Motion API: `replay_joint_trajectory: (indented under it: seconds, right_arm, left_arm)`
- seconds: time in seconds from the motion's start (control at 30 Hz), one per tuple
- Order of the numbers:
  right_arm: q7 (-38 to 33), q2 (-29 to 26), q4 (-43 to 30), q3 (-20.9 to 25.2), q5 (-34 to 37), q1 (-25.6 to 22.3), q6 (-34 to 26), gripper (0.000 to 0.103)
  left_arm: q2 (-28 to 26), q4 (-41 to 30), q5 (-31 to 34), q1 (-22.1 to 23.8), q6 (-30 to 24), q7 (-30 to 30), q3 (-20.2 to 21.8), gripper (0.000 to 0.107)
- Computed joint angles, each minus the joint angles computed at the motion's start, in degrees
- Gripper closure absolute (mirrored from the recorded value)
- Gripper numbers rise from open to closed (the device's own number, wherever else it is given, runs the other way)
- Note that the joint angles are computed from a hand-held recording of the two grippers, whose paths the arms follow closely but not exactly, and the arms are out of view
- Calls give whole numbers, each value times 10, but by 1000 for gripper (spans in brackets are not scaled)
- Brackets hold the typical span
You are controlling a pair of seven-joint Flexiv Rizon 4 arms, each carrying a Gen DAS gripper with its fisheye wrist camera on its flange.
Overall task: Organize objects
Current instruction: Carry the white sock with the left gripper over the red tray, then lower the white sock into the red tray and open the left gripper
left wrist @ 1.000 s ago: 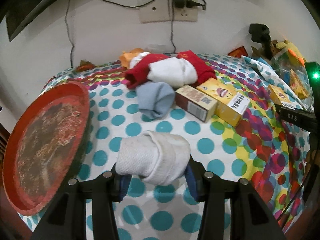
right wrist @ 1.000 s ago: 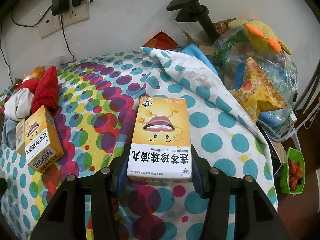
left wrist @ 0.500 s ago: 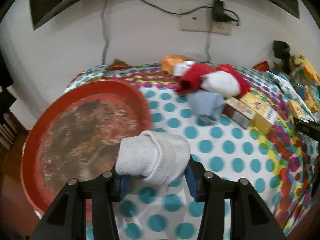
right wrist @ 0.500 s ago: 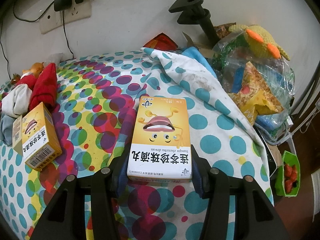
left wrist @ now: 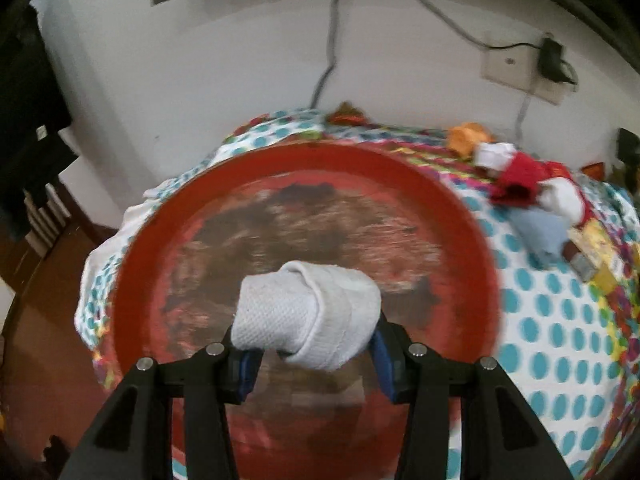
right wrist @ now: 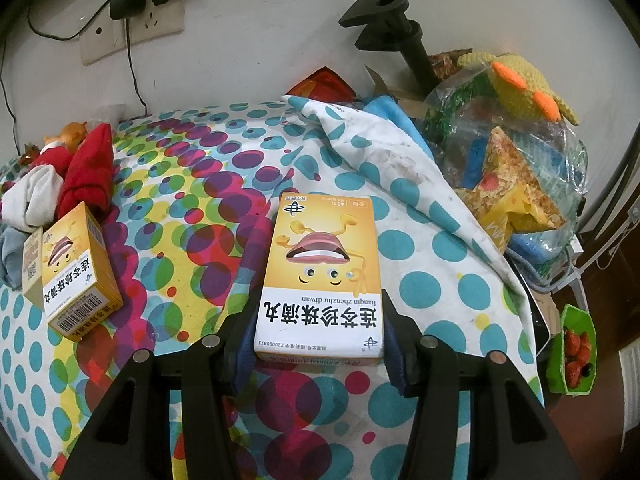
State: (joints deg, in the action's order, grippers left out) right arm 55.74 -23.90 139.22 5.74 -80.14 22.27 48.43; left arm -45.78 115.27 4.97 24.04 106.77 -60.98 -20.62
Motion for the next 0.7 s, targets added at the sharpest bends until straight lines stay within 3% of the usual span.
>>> replay_joint_trajectory:
  seconds: [0.17,0.3,0.7]
  right_arm:
    - [0,7,11,-1,-4,-3,0,53]
    - [9,23,39,-4,-32,-23,8,53]
    - [-4,13,22,10,-3,-17,-8,53]
  left_arm:
    - [-16,-44,-32,-4,-40,9,28,60]
    - [-37,-75,-56,13,-68,27,21,60]
    - [-66,-120,-117,40,-125,88,-7,59]
